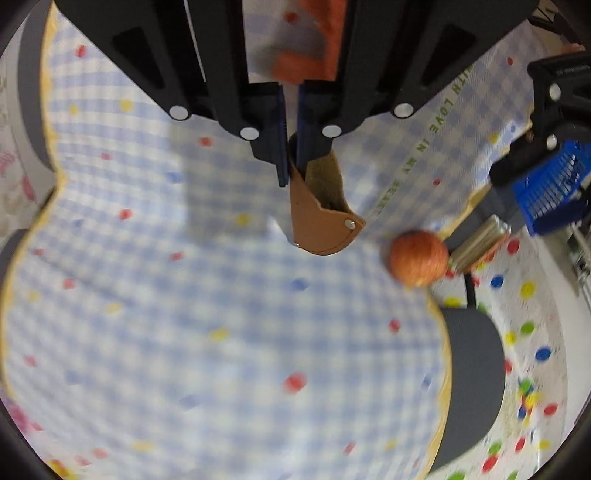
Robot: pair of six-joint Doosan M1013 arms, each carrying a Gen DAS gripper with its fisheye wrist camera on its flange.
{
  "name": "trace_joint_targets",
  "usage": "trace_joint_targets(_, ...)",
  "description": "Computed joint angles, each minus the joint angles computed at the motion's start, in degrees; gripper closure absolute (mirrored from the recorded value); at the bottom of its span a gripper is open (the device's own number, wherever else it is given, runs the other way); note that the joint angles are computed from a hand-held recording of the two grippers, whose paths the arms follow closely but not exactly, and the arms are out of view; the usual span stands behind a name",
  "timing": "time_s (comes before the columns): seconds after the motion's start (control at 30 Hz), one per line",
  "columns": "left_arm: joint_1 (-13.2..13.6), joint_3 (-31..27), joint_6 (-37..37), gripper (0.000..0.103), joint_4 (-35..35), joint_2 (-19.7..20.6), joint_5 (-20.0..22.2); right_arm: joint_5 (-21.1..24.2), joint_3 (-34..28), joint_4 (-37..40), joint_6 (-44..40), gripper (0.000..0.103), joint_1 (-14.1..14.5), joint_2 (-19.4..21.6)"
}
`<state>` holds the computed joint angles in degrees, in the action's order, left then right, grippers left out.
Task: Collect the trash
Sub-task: 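Grasp the orange cloth with the left tool while the right tool holds the brown scrap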
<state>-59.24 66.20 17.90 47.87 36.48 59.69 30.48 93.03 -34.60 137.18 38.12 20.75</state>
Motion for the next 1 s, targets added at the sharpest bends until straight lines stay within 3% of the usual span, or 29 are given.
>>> trace_joint_targets(0.23, -2.12, -1.39, 4.16, 0.014, -3.21, 0.96, -3.44, 1.35, 8.79, -4.31, 9.91, 0.098, 0.23, -7.05)
trace_joint_targets(0.53, -1.6, -6.0, 12.25, 0.016, -10.33, 5.59, -2.26, -0.82, 16.75, -7.15, 18.67, 0.098, 0.76, -13.59)
trace_joint_targets(0.67, -1.01, -5.22, 13.65, 0.026, -13.17, 5.76, -5.86, -1.45, 18.64, -8.98, 22.35, 0.098, 1.11, -14.82)
trace_joint_targets(0.73, -0.7, -4.15, 13.15, 0.038, -14.27, 5.27, -9.06, -2.17, 19.48, -8.44, 22.89, 0.098, 0.92, -15.2)
trace_joint_targets(0.8, -0.53, -3.45, 13.92, 0.056, -15.55, 5.01, -12.14, -1.62, 19.79, -8.18, 23.03, 0.098, 0.91, -15.11)
trace_joint_targets(0.83, -0.7, -3.49, 13.99, 0.059, -15.06, 5.1, -12.44, -1.34, 19.9, -8.24, 23.37, 0.098, 0.88, -15.12)
trace_joint_targets(0.9, -1.15, -3.65, 13.54, 0.079, -13.33, 5.18, -12.14, -1.31, 20.43, -8.39, 24.52, 0.098, 0.79, -15.36)
trace_joint_targets(1.0, -1.71, -2.51, 12.2, 0.09, -12.31, 4.14, -13.77, -0.96, 21.17, -9.13, 26.43, 0.098, 0.97, -15.94)
